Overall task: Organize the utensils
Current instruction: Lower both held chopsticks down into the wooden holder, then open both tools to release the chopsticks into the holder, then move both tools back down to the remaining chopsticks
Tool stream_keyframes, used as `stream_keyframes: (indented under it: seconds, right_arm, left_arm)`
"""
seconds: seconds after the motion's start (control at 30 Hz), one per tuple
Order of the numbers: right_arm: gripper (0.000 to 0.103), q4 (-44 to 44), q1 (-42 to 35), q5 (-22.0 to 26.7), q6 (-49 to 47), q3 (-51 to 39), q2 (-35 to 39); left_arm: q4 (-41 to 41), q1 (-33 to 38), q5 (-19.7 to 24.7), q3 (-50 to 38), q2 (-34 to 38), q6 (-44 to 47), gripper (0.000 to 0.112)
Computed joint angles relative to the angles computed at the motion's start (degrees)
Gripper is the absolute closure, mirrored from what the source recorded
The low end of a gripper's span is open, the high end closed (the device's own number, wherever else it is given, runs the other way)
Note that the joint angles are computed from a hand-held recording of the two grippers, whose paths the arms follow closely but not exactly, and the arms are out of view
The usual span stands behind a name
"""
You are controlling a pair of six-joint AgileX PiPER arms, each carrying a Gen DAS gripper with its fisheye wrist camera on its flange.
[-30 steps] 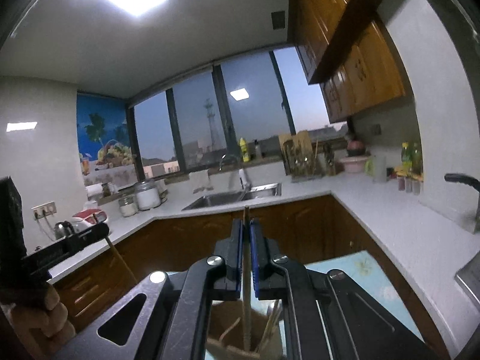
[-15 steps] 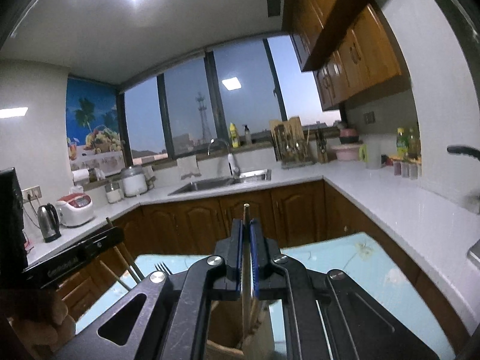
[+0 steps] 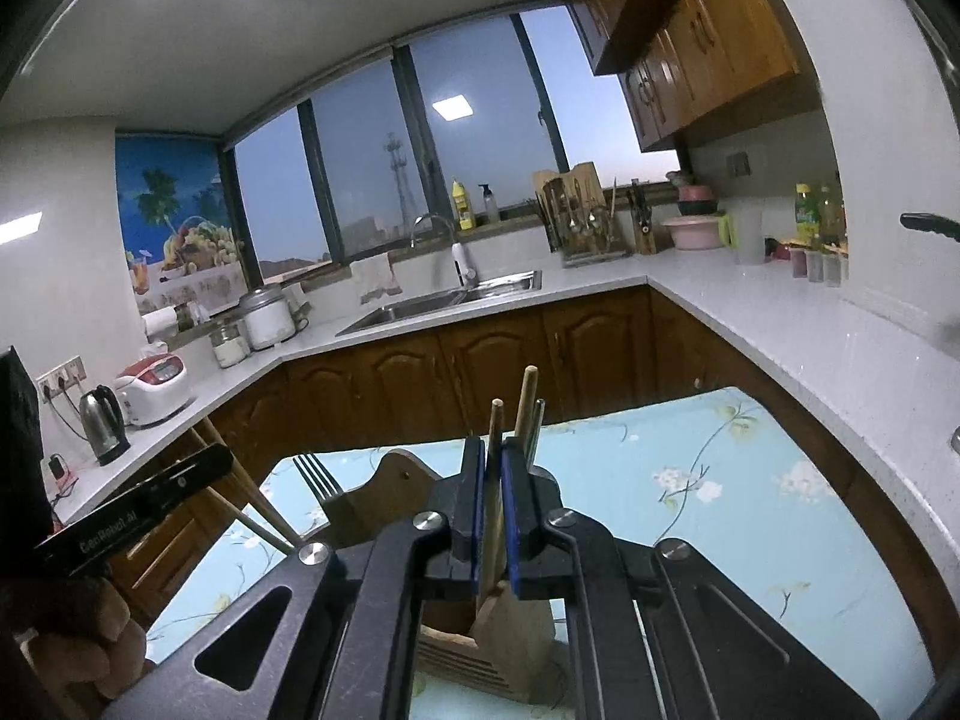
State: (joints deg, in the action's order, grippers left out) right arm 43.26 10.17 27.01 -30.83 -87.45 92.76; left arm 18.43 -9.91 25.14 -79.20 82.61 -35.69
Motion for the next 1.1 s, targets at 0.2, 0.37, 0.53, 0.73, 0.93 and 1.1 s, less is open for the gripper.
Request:
stream_keyframes:
  seconds: [0.2,0.37,0.53,0.73,0.93,1.1]
  right_arm:
    - [0.093,-0.6,-0.8,2.7,0.9,-1.6,0.5]
    - [0.05,4.2,-3.2,3.9,-1.7,-0.4,-1.9]
    - [0.017,16.4,-6.9,2.4,-11.8,6.7,-8.9]
    - [0.01,24.0,-11.4,4.6,-18.8,14.6,-16.0]
    - [0.01,23.8,-15.9,10.1,-19.3,22.3,-21.3]
    - [0.01,23.3,-19.7,14.1,-20.6,28.7,-25.9]
  left_arm:
    - [-2.7,-0.1,1.3,-0.6,0.1,2.4,0.104]
    - [4.6,-2.3,1.4,1.6,-3.9,-5.9,0.065]
    - [12.0,-4.8,2.3,7.0,-11.3,-14.4,0.037]
    - [18.1,-8.0,6.4,15.9,-20.8,-21.0,0.024]
    - [21.9,-13.4,12.3,23.1,-28.0,-26.4,0.023]
    - [28.1,-22.3,19.6,28.1,-32.8,-34.9,0.023]
